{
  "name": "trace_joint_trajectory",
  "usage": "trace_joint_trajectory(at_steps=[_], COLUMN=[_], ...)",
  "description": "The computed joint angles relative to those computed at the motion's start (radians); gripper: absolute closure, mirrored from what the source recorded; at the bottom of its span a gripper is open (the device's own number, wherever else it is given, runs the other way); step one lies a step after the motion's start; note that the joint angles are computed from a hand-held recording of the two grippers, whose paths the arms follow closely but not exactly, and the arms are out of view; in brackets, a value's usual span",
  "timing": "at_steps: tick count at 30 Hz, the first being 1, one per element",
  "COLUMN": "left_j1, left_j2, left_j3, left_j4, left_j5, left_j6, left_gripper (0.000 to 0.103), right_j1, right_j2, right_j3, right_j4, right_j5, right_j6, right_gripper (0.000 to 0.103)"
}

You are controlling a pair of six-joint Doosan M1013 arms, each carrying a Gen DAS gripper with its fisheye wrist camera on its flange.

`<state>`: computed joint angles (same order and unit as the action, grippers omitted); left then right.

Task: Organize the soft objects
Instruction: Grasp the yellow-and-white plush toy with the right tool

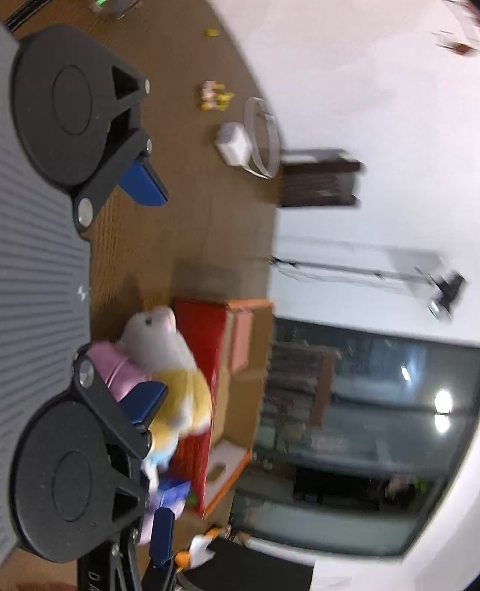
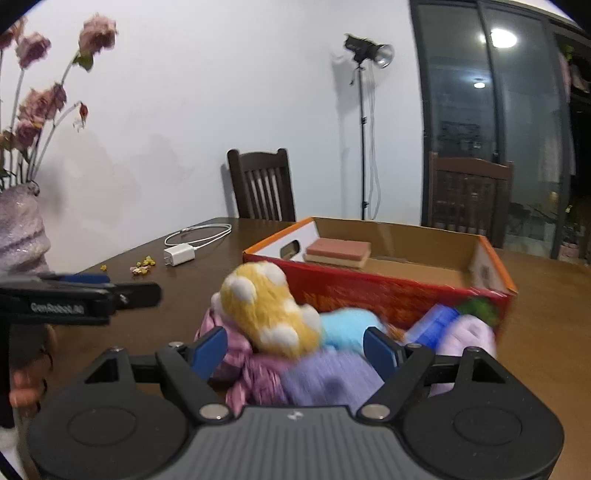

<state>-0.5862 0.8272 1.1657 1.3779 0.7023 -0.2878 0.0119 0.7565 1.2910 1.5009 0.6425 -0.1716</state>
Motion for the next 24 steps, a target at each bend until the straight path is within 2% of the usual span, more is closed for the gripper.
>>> trace_joint_trajectory(at_steps=[2,6,7,8,11,13,15,17,21,24], left_j1=[0.018,0.042,0.046,0.05,0.05,0.036,0.019,0.005,-0.014,-0.03], left_j2=[0.017,0.027,0.024,0.02,0.006,-0.007,-0.02,-0.04,-0.075,-0.083], left_j3=[-0.026,-0.033,-0.027,-0.02,0.008,0.041,0.055,0.083,0.147,0.164], left_j4=[-0.045,-0.055,-0.052,-0.042,0.072,0.272,0.363,0.464,0.653,0.668], left_j5=[-0.005,0.003,-0.004,-0.016,-0.051,-0.062,-0.077,-0.11,-0.232,-0.326], left_j6=[0.031,0.024,0.005,-0.023,-0.151,-0.288,-0.314,-0.382,-0.585,-0.63], left_gripper=[0.0,0.0,0.0,0.0,0.0,0.0,0.0,0.0,0.0,0.0], right_j1=[0.022,0.056,0.06,0.062,0.058,0.048,0.029,-0.004,-0.074,-0.111], right_j2=[0.04,0.11,0.119,0.132,0.15,0.142,0.115,0.078,0.017,-0.01], right_j3=[-0.075,-0.202,-0.22,-0.244,-0.277,-0.265,-0.227,-0.175,-0.077,-0.013], right_j4=[-0.075,-0.215,-0.229,-0.249,-0.224,-0.14,-0.041,0.025,-0.049,-0.153], right_j5=[0.005,0.035,0.043,0.066,0.102,0.108,0.12,0.165,0.279,0.329], right_j6=[0.075,0.168,0.181,0.21,0.256,0.227,0.176,0.148,0.273,0.405], right_gripper=[0.023,0.025,0.033,0.046,0.047,0.047,0.047,0.047,0.047,0.047])
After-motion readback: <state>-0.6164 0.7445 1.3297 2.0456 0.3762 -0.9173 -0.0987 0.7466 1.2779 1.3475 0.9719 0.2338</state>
